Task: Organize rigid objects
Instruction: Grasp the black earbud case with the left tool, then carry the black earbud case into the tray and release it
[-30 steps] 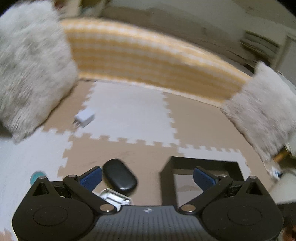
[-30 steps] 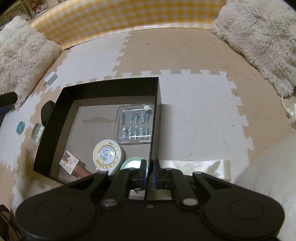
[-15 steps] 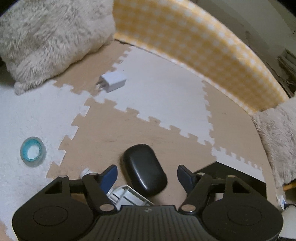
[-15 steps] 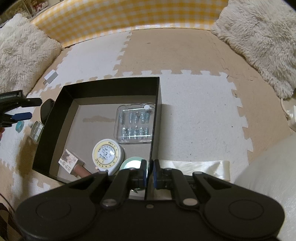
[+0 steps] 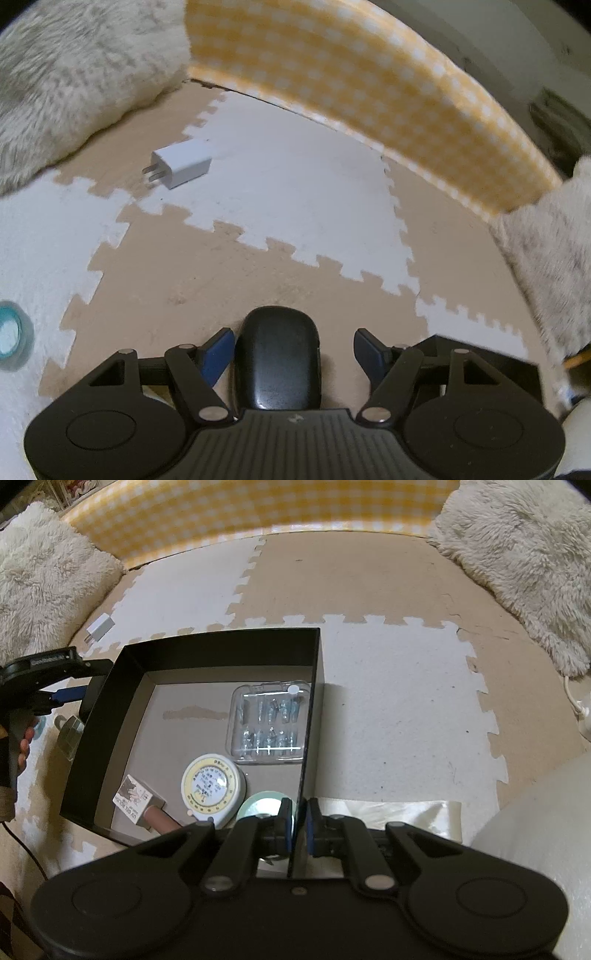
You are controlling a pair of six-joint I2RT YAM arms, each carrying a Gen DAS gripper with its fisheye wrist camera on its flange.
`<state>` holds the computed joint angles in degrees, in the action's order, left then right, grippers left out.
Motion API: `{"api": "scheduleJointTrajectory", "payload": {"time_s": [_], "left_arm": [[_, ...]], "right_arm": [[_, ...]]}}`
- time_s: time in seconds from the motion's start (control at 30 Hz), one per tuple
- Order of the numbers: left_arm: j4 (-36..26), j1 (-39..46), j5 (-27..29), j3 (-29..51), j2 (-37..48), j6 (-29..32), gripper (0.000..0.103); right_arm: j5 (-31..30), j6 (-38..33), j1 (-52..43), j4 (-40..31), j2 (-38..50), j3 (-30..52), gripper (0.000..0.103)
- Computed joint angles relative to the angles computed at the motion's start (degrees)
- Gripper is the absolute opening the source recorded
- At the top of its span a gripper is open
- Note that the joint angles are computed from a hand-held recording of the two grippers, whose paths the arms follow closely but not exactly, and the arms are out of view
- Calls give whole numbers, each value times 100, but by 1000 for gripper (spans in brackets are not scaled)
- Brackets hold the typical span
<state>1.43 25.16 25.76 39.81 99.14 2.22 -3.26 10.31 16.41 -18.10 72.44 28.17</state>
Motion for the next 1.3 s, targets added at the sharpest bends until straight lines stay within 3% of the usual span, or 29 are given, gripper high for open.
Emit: {"api": "scheduleJointTrajectory", "payload": {"time_s": [0.23, 0.37, 0.53, 0.77, 1.07, 1.3], "left_arm": [[-108, -453, -764, -80, -64, 554, 68], [-139, -399, -846, -67, -67, 626, 54], [-282, -319, -747, -6, -82, 545, 54], [-499, -179, -430, -145, -539, 361, 54], [-1027, 13, 405, -284, -1653, 32, 54], [-1444, -337, 926, -463, -2428, -148, 54]], "right_arm": [[-41, -25, -34, 18, 31, 12, 8], [-3, -12, 6, 17, 55, 28, 9], [-16, 8, 3, 21, 66, 25, 9], [-37, 11, -16, 40, 65, 10, 9], [-47, 7, -42, 50, 77, 8, 9], [-42, 6, -38, 46, 73, 8, 8]]}}
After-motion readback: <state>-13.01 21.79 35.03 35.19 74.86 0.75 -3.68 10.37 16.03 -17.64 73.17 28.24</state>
